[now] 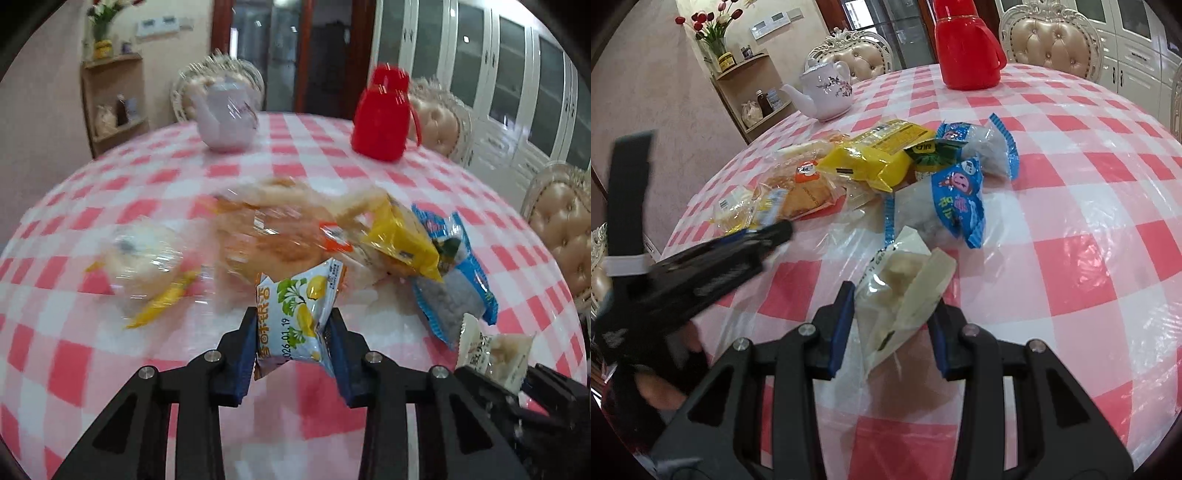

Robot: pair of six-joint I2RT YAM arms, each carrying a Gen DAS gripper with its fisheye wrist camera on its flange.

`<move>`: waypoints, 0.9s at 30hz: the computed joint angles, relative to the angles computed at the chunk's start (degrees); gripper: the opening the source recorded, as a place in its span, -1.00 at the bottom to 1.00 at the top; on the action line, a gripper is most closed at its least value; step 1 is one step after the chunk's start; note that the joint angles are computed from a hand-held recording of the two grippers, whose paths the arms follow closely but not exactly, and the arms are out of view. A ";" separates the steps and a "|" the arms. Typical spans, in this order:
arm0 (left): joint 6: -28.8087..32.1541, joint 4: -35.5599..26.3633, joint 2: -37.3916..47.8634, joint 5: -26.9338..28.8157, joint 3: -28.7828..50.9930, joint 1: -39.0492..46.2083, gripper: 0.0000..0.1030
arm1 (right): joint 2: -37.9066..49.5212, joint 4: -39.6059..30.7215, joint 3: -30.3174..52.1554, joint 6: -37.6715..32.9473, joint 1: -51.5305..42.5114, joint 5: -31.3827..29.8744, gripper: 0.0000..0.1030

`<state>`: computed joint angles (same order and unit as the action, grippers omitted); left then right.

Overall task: Organize snacks
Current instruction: 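Grasp the yellow-printed snack pack with the left tool while the right tool grasps the white bag, then carry both snacks to the white box and open both tools over it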

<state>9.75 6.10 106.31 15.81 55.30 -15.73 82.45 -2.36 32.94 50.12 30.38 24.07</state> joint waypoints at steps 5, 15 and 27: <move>-0.87 4.26 -3.45 5.35 -5.02 7.32 -0.28 | 0.83 -2.44 2.46 -1.85 3.19 4.54 -0.19; -1.35 4.25 -5.25 10.81 -6.16 17.09 -0.28 | 8.08 -6.22 11.40 -4.41 12.28 14.30 -0.19; 1.45 5.47 -9.00 17.14 -9.70 25.72 -0.27 | 21.40 -14.39 26.78 -0.36 18.69 14.78 -0.19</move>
